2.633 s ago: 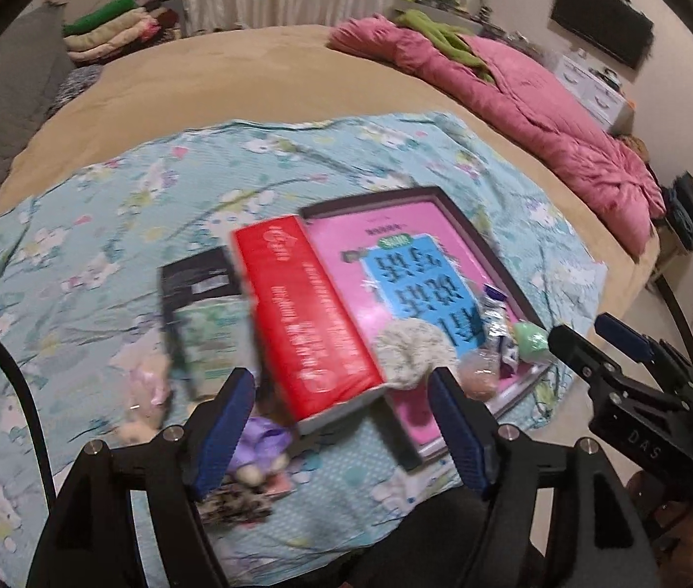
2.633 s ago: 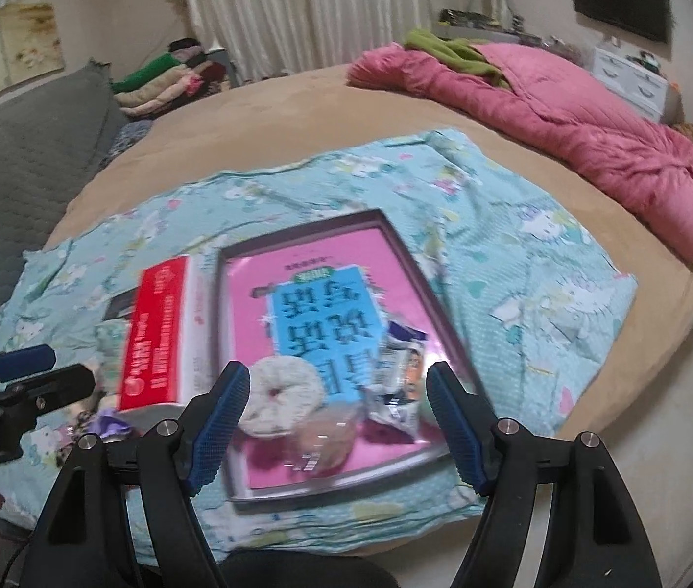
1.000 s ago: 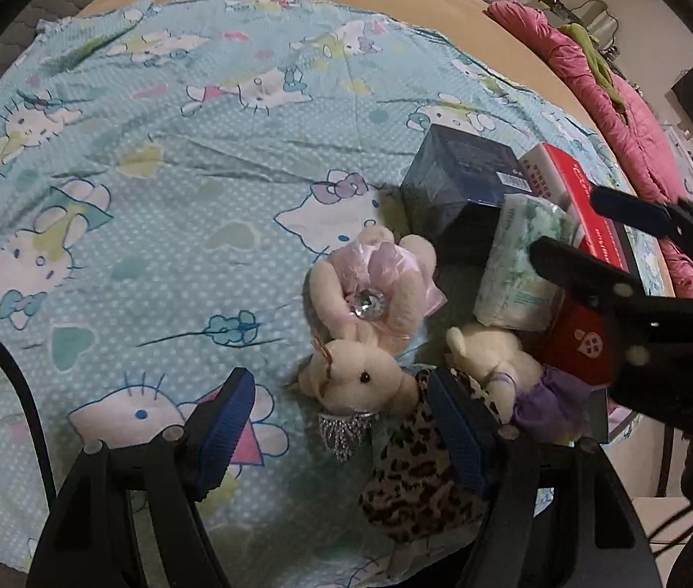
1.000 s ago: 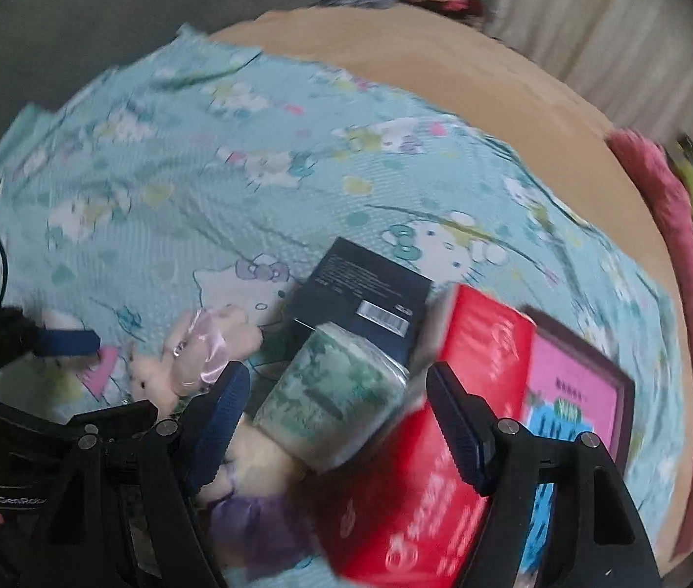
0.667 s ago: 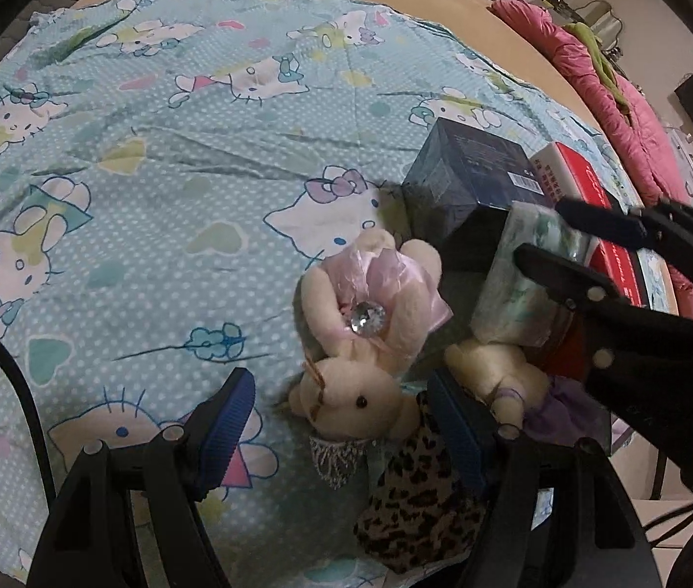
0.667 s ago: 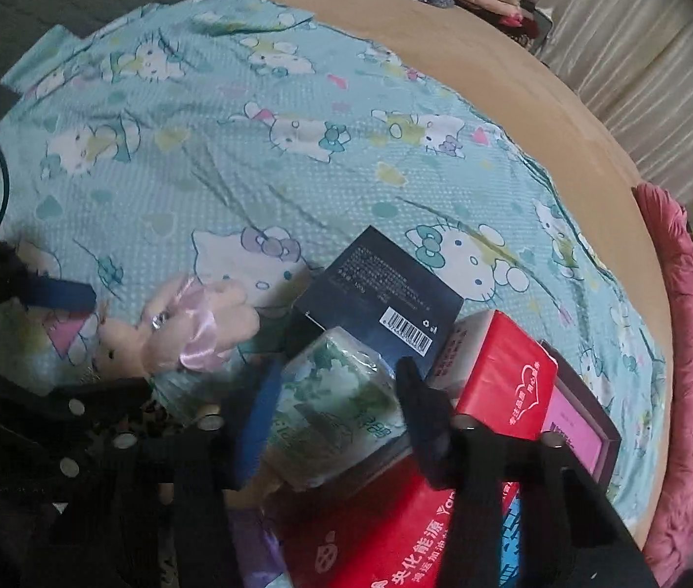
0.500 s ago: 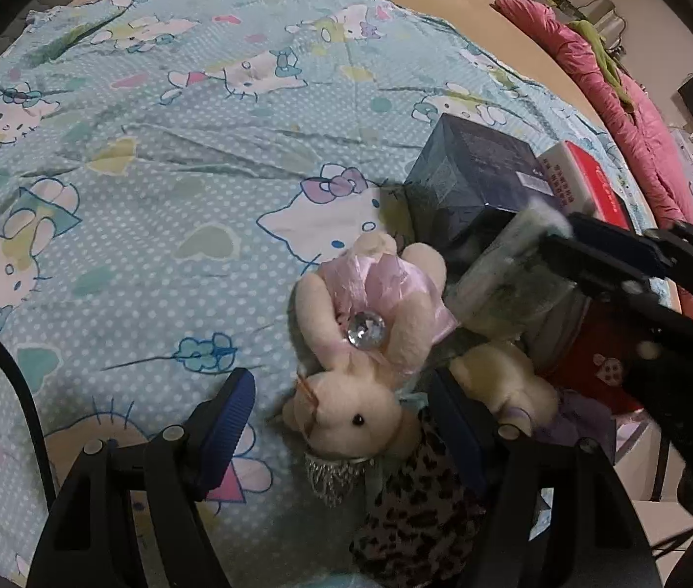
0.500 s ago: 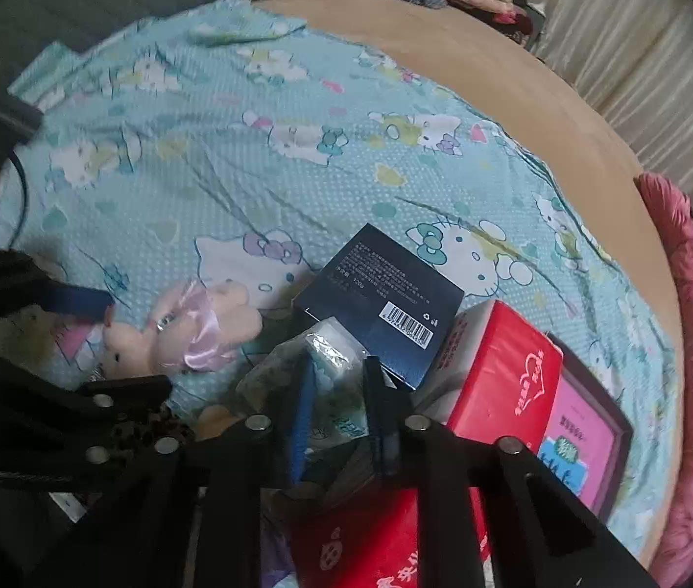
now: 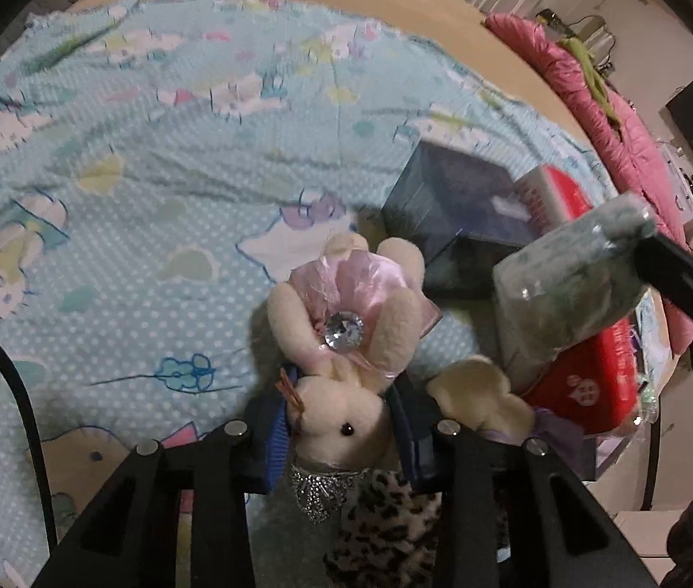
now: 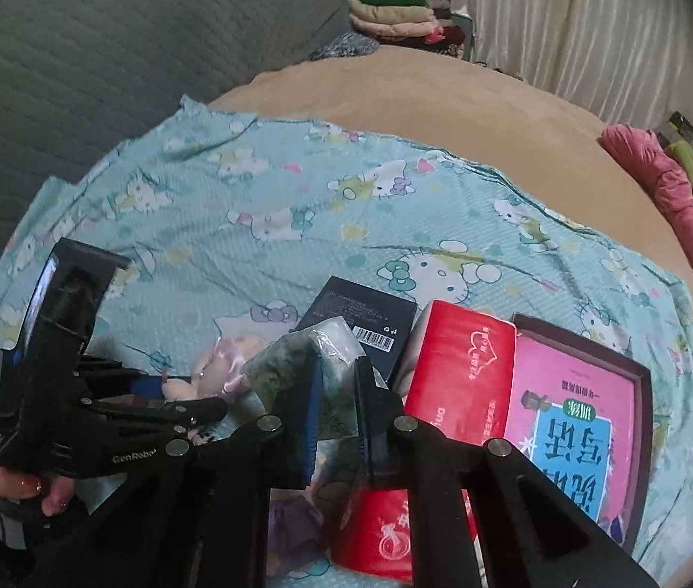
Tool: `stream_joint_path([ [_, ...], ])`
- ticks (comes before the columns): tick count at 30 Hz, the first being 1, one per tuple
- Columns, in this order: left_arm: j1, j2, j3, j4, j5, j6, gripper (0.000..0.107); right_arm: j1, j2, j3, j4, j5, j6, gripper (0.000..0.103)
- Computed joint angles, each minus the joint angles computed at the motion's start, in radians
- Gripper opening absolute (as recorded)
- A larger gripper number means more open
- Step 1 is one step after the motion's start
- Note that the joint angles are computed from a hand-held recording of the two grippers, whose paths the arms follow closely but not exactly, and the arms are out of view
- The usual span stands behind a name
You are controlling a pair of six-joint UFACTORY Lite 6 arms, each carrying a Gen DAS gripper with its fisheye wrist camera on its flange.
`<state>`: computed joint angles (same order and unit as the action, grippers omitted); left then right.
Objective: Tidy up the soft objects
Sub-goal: 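Grasp the pink-bow bunny plush with left tool while right tool grasps green floral packet, then carry the bunny and green packet over the pink book tray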
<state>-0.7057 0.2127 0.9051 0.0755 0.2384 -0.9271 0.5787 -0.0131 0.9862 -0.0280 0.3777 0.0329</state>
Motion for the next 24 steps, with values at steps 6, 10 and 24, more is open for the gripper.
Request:
stream_joint_path([
  [6, -0.057, -0.128, 0.033, 0.23, 0.139, -0.24, 0.036, -0.026, -0.104, -0.04, 0.05, 0.022, -0.029, 0.013],
  [10, -0.107, -0.191, 0.082, 0.288, 0.233, -0.3, 0.036, -0.052, -0.202, -0.072, 0.065, 0.054, -0.041, 0.013],
  [24, -0.34, 0.085, 0.654, 0.367, 0.497, -0.33, 0.037, -0.532, -0.57, -0.162, 0.383, 0.288, -0.486, 0.013],
])
